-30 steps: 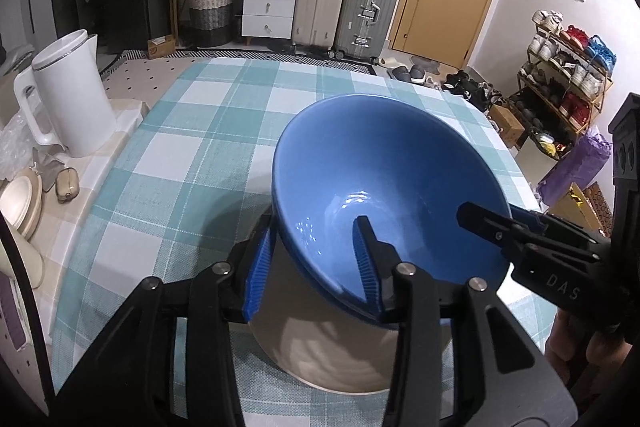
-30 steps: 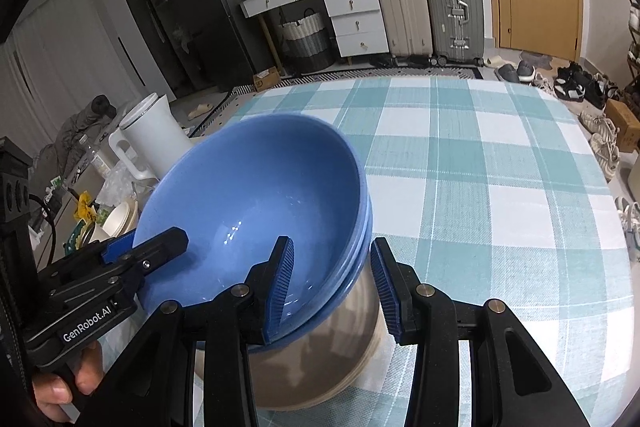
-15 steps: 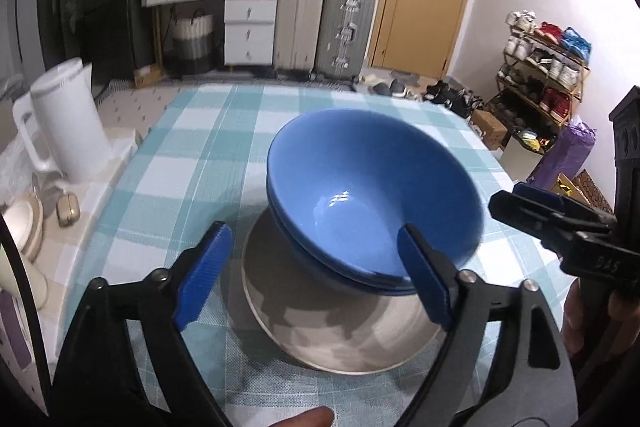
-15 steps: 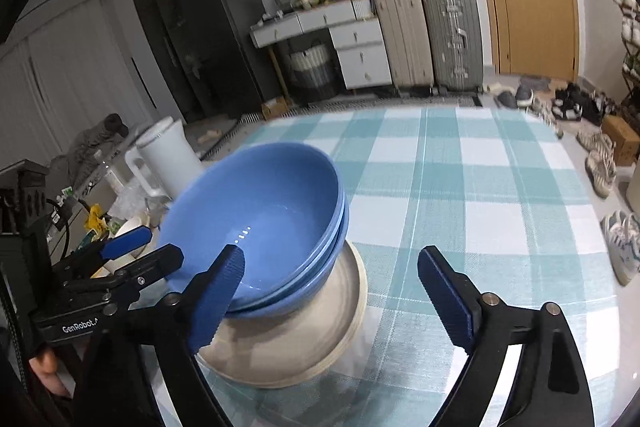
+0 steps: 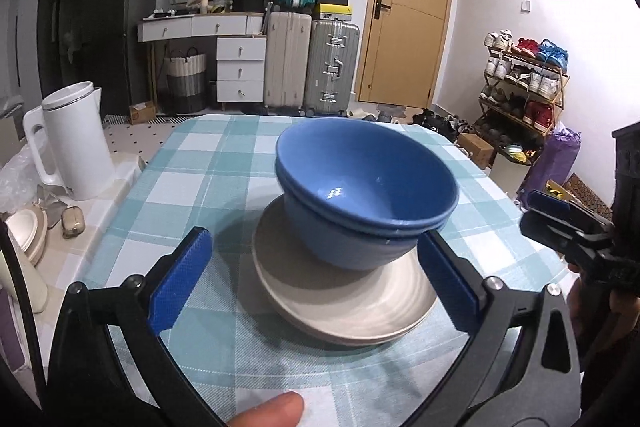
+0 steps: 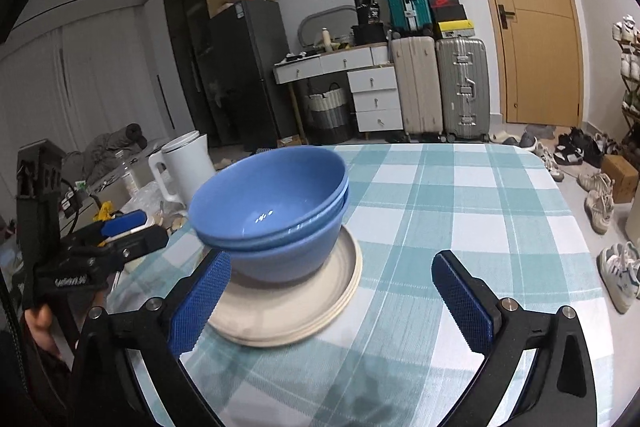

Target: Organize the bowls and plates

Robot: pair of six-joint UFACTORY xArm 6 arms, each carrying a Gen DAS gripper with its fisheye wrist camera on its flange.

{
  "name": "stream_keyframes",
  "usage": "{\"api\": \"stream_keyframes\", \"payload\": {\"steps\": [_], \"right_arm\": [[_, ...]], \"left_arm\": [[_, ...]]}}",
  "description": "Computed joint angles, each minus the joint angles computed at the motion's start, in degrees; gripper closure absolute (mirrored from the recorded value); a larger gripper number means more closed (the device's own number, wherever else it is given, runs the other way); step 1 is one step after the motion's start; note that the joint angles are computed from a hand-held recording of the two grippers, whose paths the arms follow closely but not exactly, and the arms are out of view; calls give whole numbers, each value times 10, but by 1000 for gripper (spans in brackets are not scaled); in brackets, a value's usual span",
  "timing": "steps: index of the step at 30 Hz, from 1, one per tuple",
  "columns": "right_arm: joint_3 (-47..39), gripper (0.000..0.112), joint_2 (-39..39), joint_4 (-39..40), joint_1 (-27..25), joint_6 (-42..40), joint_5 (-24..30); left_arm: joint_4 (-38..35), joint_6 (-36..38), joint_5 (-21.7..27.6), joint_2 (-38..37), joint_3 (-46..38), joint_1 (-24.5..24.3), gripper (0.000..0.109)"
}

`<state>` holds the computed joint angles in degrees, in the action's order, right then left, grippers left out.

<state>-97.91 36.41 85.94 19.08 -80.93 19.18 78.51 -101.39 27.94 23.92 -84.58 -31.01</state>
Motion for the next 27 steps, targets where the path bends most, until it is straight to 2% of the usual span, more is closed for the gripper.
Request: {"api": "stream_keyframes", "payload": {"steps": [9,14,27], "right_arm": [[48,10,-19,198,4,-222,5],[55,10,-21,236,9,-277,5],[77,10,-28,301,-2,-352,46]], "left_arm": [[119,-110,24,-19,56,-18,6],[173,-163,24,-22,70,-18,6],[210,-209,33,-10,76,-19,6]]}}
